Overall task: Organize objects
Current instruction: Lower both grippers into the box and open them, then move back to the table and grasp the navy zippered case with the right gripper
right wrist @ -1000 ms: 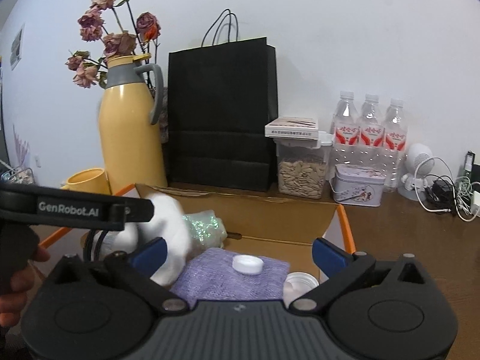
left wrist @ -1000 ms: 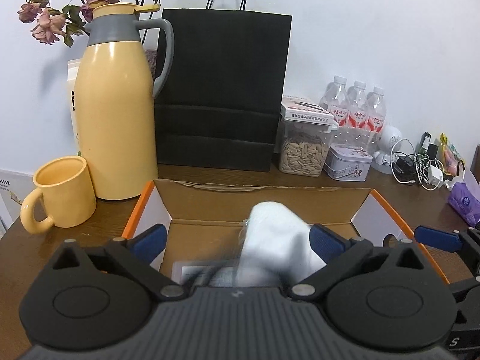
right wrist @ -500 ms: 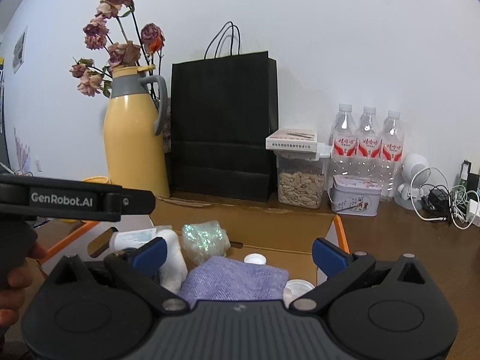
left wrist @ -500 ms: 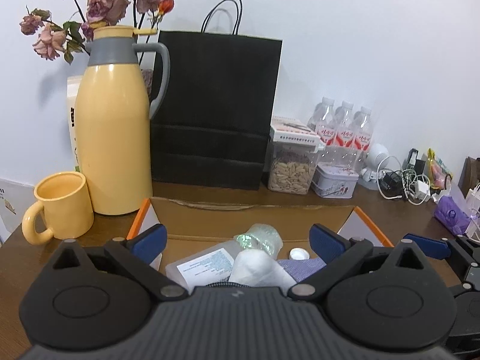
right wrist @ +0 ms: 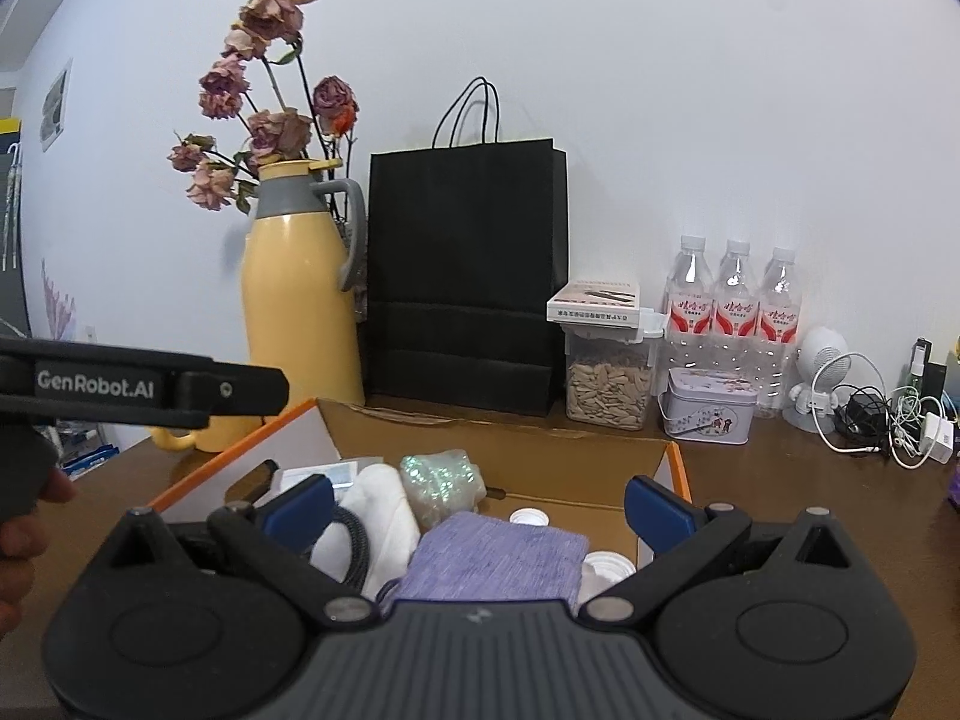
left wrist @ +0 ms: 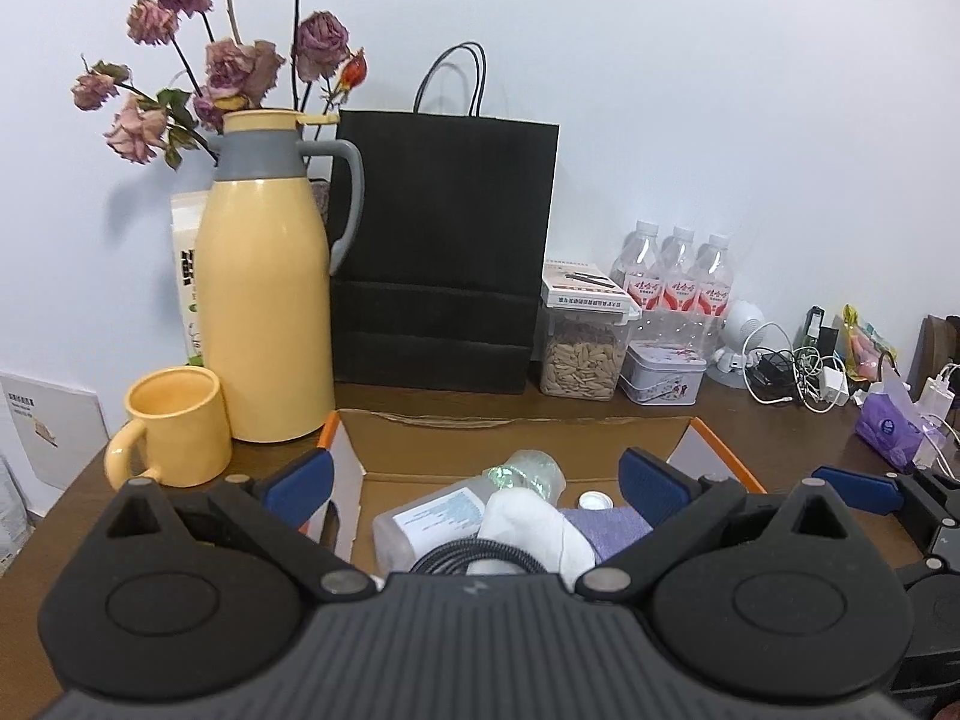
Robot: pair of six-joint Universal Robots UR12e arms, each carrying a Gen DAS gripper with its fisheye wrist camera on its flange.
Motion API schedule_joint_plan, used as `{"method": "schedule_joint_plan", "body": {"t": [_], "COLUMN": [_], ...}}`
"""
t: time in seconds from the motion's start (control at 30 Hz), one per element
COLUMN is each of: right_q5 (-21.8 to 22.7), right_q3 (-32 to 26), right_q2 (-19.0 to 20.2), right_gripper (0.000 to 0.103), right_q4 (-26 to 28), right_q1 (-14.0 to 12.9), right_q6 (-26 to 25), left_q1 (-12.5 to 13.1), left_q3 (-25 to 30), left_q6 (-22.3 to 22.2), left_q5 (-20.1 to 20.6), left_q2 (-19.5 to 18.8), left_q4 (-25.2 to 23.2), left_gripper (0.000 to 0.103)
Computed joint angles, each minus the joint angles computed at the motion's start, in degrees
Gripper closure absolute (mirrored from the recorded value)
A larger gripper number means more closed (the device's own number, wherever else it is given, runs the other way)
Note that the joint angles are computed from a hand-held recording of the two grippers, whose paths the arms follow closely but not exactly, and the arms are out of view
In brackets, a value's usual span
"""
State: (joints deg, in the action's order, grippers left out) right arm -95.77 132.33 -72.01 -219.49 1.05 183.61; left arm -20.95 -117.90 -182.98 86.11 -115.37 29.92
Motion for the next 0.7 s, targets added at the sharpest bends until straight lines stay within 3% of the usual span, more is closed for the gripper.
{"method": "schedule_joint_plan", "body": {"t": [0.7], "right_q5": [-3.9], "right_q3": [8.5], "right_q2": [-6.4], "right_gripper": [0.0], "right_q4": [-0.9], "right_q1": [4.9], "right_q6": [1.1], "left_q1": [2.2], "left_q3": [-11.8], "left_q6": [-0.5], "left_q5": [1.0], "left_q2": [7.1], "left_q4": [3.4], "left_gripper": [0.0]}}
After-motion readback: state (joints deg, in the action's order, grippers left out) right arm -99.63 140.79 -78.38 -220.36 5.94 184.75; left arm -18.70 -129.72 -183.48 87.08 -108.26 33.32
